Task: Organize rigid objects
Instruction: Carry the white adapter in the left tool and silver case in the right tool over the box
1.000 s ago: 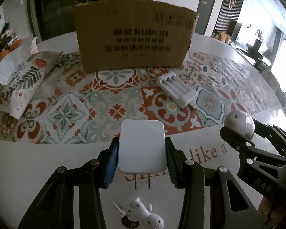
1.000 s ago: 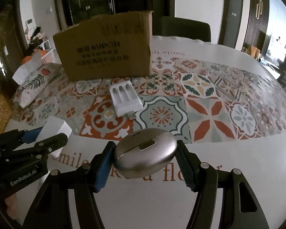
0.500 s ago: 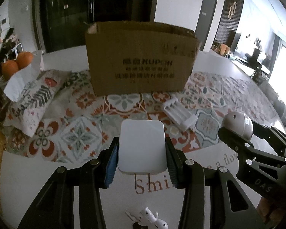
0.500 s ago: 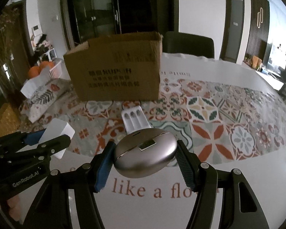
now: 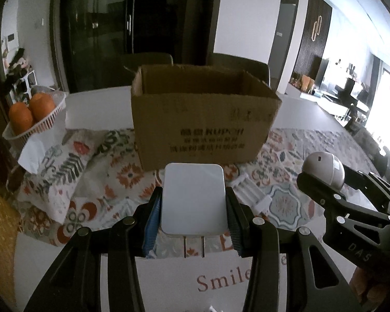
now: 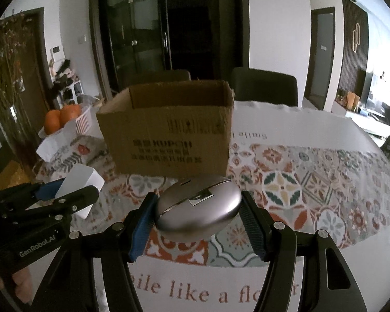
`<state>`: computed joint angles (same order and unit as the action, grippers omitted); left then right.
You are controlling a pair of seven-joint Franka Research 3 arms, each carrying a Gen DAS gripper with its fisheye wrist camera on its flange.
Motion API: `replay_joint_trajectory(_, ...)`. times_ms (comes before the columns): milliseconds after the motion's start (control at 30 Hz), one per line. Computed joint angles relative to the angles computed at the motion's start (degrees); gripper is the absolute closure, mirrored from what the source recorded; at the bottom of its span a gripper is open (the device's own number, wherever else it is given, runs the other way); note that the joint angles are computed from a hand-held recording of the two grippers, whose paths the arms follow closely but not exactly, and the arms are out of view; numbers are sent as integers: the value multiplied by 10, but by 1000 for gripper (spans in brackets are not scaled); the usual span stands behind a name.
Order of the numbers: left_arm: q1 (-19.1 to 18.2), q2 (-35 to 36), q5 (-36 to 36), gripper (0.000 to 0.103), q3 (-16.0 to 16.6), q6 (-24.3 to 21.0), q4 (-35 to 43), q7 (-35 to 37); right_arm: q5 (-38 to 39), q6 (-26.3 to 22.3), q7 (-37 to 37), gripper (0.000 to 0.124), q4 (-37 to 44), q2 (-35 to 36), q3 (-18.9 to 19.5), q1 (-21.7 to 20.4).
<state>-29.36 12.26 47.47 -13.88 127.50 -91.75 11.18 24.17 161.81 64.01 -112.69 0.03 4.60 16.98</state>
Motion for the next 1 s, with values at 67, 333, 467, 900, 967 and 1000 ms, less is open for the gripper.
replay_joint_trajectory(67,1,1,3,58,2,-1,7,4,2,2,-3,60,9,5,1,1)
replay_joint_trajectory(333,9,2,7,58,8,-2,29,20,2,3,-6,60,67,35,4,2)
replay_joint_trajectory(467,13,3,9,58,11,1,40,28,0,5,-10,60,92,48,7,3)
replay_joint_trajectory(900,16,34,-2,58,24,-9,109,91,-12,3,-5,60,174,96,12,3)
replay_joint_trajectory(967,15,39,-1,58,28,-12,119,99,-15,-1,-2,60,186,103,13,4)
replay_joint_trajectory(1000,15,41,-2,58,29,-12,122,104,-15,-2,-2,60,193,108,13,4)
